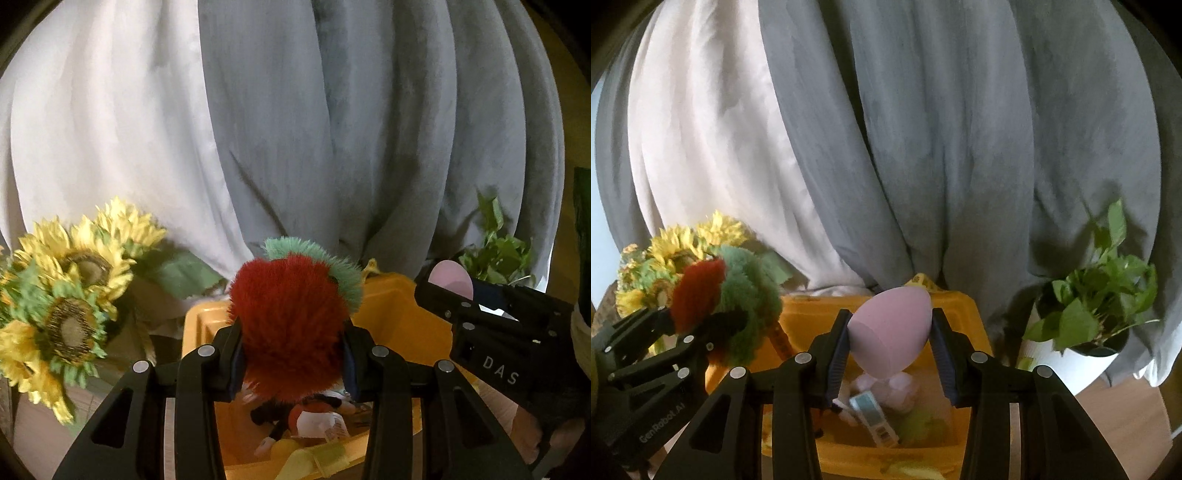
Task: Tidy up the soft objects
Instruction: 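Open both tools to drop the strawberry toy and sponge into the crate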
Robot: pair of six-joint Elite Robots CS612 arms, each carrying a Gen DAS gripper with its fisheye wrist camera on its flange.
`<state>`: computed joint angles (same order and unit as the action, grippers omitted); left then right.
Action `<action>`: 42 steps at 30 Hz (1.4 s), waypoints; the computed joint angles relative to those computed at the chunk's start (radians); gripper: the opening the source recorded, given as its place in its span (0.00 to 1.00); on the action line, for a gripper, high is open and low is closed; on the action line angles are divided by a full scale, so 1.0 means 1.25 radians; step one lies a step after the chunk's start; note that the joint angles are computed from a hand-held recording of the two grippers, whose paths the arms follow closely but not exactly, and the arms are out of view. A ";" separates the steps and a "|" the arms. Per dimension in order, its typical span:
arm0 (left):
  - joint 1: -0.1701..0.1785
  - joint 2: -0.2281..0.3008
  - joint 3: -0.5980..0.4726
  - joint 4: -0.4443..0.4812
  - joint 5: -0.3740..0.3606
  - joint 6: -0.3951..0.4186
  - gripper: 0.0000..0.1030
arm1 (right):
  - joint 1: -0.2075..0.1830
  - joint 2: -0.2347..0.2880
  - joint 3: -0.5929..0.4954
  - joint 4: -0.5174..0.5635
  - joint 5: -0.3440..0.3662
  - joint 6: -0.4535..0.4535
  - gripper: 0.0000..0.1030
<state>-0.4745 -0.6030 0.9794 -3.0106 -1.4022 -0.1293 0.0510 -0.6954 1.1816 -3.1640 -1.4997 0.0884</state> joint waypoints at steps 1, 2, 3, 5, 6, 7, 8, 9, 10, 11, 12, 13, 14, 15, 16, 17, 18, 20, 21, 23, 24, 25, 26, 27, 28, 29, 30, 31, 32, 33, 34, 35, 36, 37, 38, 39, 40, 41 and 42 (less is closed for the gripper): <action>0.001 0.006 -0.009 0.012 -0.002 -0.001 0.40 | -0.001 0.006 -0.009 0.011 0.001 0.001 0.42; 0.002 0.009 -0.014 0.020 -0.005 -0.002 0.40 | -0.001 0.010 -0.014 0.018 0.002 0.001 0.42; 0.003 0.013 -0.019 0.027 -0.007 -0.002 0.40 | -0.001 0.014 -0.021 0.027 0.003 0.001 0.42; 0.005 0.024 -0.036 0.043 -0.012 -0.003 0.40 | -0.001 0.022 -0.034 0.044 0.002 0.002 0.42; 0.006 0.027 -0.042 0.051 -0.015 -0.002 0.40 | -0.002 0.026 -0.039 0.050 0.002 0.002 0.42; 0.006 0.032 -0.049 0.059 -0.017 -0.002 0.41 | -0.002 0.030 -0.046 0.061 0.003 0.003 0.42; 0.007 0.036 -0.057 0.069 -0.021 -0.001 0.41 | -0.002 0.033 -0.052 0.068 0.004 0.004 0.42; 0.008 0.040 -0.062 0.077 -0.025 -0.001 0.43 | -0.003 0.037 -0.057 0.074 0.005 0.005 0.42; 0.009 0.043 -0.067 0.083 -0.031 -0.001 0.44 | -0.003 0.041 -0.064 0.084 0.006 0.006 0.42; 0.010 0.044 -0.070 0.088 -0.035 -0.001 0.44 | -0.003 0.043 -0.068 0.091 0.007 0.008 0.43; 0.010 0.046 -0.072 0.089 -0.035 -0.001 0.45 | -0.004 0.045 -0.071 0.099 0.011 0.009 0.43; 0.010 0.047 -0.074 0.088 -0.032 0.001 0.46 | -0.006 0.047 -0.077 0.113 0.018 0.009 0.44; 0.009 0.047 -0.075 0.087 -0.027 0.004 0.46 | -0.006 0.049 -0.080 0.122 0.018 0.010 0.44; 0.009 0.046 -0.075 0.089 -0.026 0.006 0.47 | -0.006 0.049 -0.082 0.127 0.017 0.012 0.44; 0.008 0.046 -0.076 0.093 -0.025 0.007 0.49 | -0.007 0.050 -0.083 0.132 0.019 0.016 0.46; 0.007 0.045 -0.074 0.091 -0.019 0.006 0.49 | -0.008 0.050 -0.083 0.136 0.023 0.021 0.51; 0.006 0.045 -0.075 0.090 -0.013 0.005 0.51 | -0.008 0.049 -0.081 0.135 0.023 0.023 0.53; 0.003 0.033 -0.055 0.080 0.011 -0.001 0.55 | -0.008 0.046 -0.075 0.127 0.017 0.025 0.54; 0.002 0.027 -0.045 0.076 0.017 -0.007 0.57 | -0.007 0.044 -0.072 0.124 0.017 0.024 0.54; 0.001 0.014 -0.023 0.066 0.027 -0.019 0.59 | -0.006 0.036 -0.058 0.114 0.015 0.026 0.56; -0.001 0.002 -0.004 0.058 0.044 -0.028 0.61 | -0.006 0.031 -0.050 0.106 0.018 0.027 0.56; -0.003 -0.005 0.009 0.051 0.058 -0.033 0.61 | -0.006 0.026 -0.041 0.097 0.017 0.027 0.56; -0.006 -0.016 0.028 0.037 0.073 -0.040 0.61 | -0.005 0.019 -0.028 0.083 0.013 0.026 0.56; -0.008 -0.026 0.046 0.024 0.087 -0.046 0.61 | -0.003 0.011 -0.015 0.067 0.009 0.026 0.56; -0.010 -0.035 0.060 0.016 0.099 -0.048 0.62 | -0.002 0.007 -0.007 0.059 0.007 0.025 0.56; -0.013 -0.044 0.075 0.008 0.110 -0.050 0.62 | -0.001 -0.002 0.007 0.046 0.003 0.023 0.58; -0.015 -0.055 0.092 -0.005 0.122 -0.051 0.62 | 0.001 -0.010 0.022 0.031 0.000 0.018 0.58; -0.019 -0.068 0.115 -0.020 0.138 -0.053 0.62 | 0.002 -0.016 0.031 0.021 -0.004 0.015 0.59; -0.021 -0.076 0.125 -0.022 0.148 -0.054 0.64 | 0.005 -0.025 0.048 0.002 -0.011 0.009 0.59; -0.025 -0.087 0.142 -0.027 0.165 -0.059 0.64 | 0.007 -0.032 0.060 -0.011 -0.013 0.004 0.59; -0.027 -0.099 0.160 -0.035 0.176 -0.065 0.65 | 0.007 -0.039 0.071 -0.020 -0.012 0.000 0.59; -0.028 -0.106 0.171 -0.039 0.180 -0.069 0.65 | 0.009 -0.048 0.086 -0.033 -0.013 -0.006 0.59; -0.030 -0.119 0.190 -0.044 0.186 -0.076 0.65 | 0.010 -0.054 0.096 -0.042 -0.015 -0.008 0.59; -0.031 -0.127 0.203 -0.050 0.189 -0.080 0.66 | 0.012 -0.062 0.109 -0.055 -0.016 -0.010 0.59; -0.032 -0.135 0.217 -0.054 0.194 -0.085 0.67 | 0.013 -0.070 0.123 -0.067 -0.014 -0.011 0.60; -0.033 -0.144 0.229 -0.055 0.200 -0.089 0.69 | 0.014 -0.076 0.133 -0.075 -0.014 -0.010 0.60; -0.034 -0.154 0.244 -0.062 0.203 -0.091 0.69 | 0.016 -0.085 0.148 -0.086 -0.014 -0.007 0.62; -0.035 -0.160 0.256 -0.070 0.202 -0.089 0.69 | 0.016 -0.090 0.156 -0.094 -0.011 -0.006 0.63; -0.036 -0.168 0.269 -0.076 0.204 -0.085 0.69 | 0.019 -0.094 0.164 -0.102 -0.012 -0.005 0.63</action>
